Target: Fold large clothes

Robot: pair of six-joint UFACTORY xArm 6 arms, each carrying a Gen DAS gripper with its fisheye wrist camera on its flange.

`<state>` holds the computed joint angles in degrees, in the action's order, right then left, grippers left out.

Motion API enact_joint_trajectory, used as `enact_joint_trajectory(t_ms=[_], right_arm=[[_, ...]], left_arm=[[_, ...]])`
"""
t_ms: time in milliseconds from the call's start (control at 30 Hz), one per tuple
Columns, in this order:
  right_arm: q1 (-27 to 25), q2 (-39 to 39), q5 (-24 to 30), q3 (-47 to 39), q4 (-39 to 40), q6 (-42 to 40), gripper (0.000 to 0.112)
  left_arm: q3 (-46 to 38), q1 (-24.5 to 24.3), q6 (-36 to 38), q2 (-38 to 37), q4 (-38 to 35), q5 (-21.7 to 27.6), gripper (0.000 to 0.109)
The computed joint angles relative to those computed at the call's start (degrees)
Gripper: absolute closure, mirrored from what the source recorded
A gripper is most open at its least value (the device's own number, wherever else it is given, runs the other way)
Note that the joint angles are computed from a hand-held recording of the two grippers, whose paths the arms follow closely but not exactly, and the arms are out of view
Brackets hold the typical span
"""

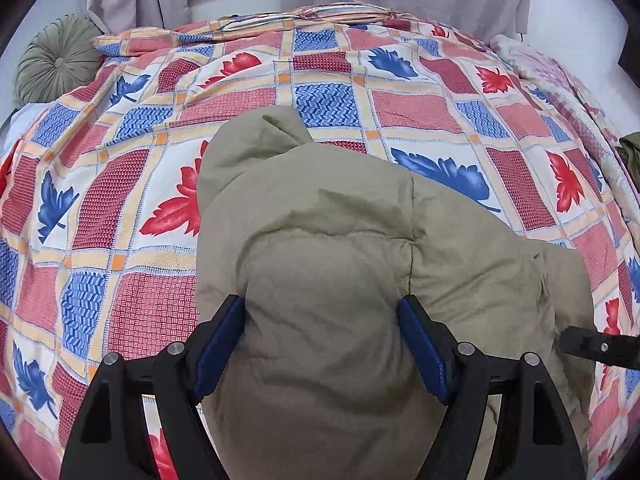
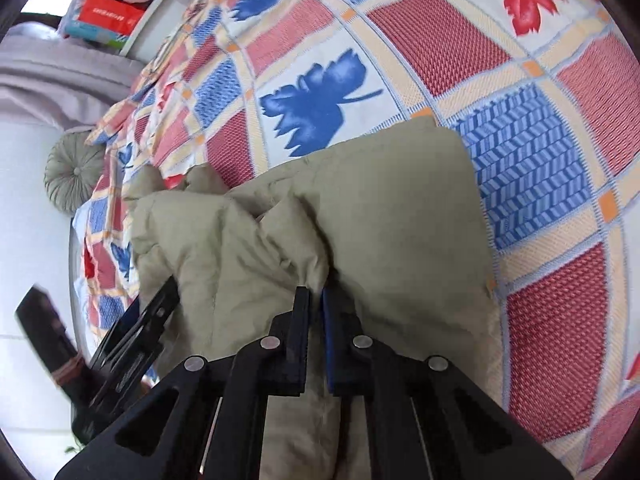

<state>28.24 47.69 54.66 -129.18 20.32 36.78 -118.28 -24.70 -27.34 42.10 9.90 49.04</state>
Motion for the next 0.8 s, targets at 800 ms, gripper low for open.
enact_joint_trajectory(t_ms=[800], right_arm=[[6.8,-10.4,4.0,13.5,-10.3,-8.7,0.106]], left_arm=[[32.3,-1.7,-4.1,-23.1,-3.9,-1.9,0.026]])
